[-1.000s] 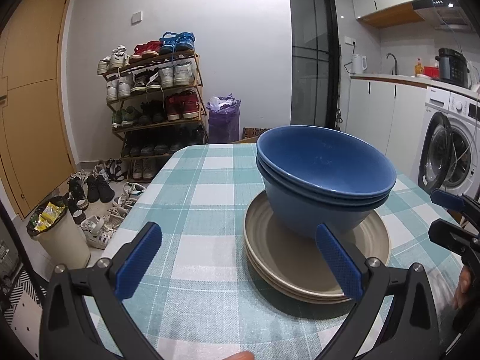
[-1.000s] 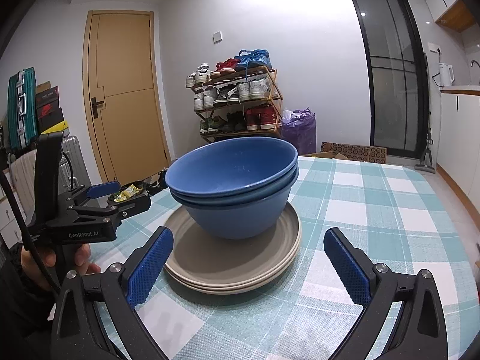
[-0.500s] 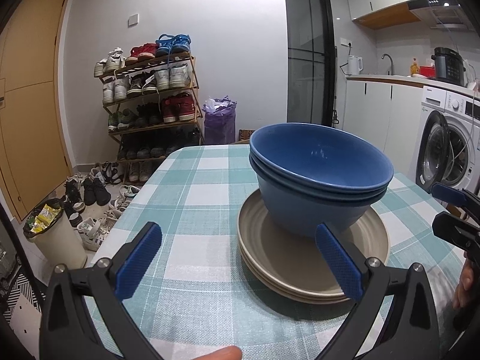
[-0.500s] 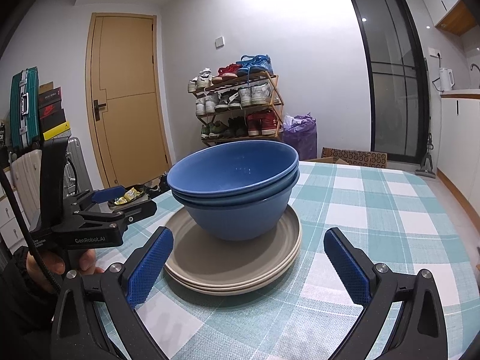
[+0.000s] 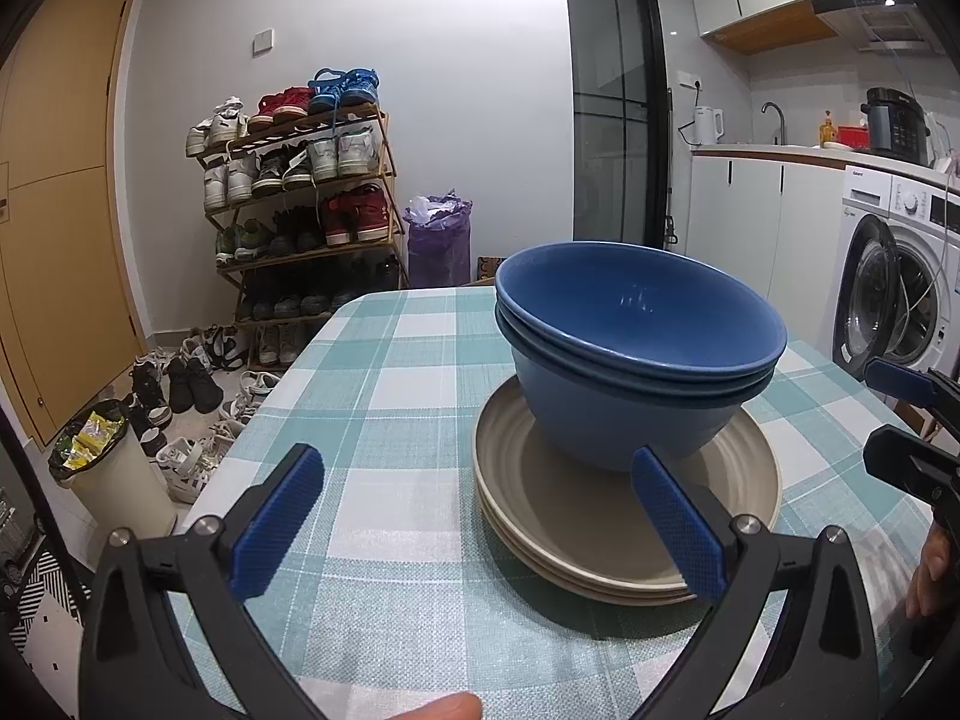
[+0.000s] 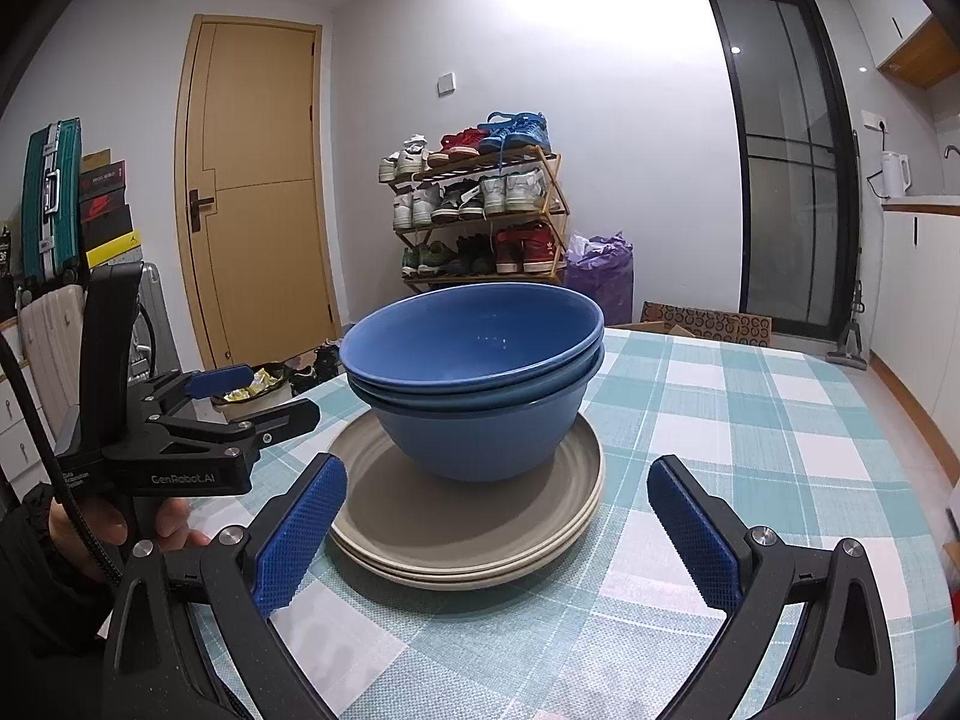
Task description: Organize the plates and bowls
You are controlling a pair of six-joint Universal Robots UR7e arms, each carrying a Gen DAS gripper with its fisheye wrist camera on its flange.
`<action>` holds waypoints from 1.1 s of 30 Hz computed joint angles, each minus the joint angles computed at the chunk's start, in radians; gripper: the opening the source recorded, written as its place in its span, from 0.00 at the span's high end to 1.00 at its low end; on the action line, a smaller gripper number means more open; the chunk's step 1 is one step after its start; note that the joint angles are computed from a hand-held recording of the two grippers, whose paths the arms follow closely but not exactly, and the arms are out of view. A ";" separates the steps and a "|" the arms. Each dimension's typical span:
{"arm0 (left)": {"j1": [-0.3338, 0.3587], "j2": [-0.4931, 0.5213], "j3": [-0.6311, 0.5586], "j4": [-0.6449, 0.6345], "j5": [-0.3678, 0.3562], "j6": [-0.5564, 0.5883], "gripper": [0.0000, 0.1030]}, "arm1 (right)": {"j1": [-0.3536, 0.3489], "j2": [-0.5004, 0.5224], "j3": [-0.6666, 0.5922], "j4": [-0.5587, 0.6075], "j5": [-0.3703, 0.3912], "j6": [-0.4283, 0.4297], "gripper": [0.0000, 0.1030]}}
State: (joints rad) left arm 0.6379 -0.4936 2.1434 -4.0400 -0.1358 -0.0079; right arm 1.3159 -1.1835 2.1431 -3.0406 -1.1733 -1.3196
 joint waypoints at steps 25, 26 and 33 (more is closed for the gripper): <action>-0.001 0.001 0.003 -0.026 -0.012 0.007 0.00 | -0.006 -0.008 0.003 0.008 0.007 -0.003 0.01; -0.001 0.001 0.003 -0.025 -0.011 0.005 0.00 | -0.006 -0.009 0.003 0.008 0.007 -0.005 0.01; 0.001 0.000 0.005 -0.024 -0.013 -0.004 0.00 | -0.005 -0.007 0.001 0.009 0.007 -0.003 0.01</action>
State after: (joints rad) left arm 0.6388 -0.4940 2.1481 -4.0635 -0.1483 -0.0117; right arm 1.3107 -1.1909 2.1446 -3.0312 -1.1664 -1.3226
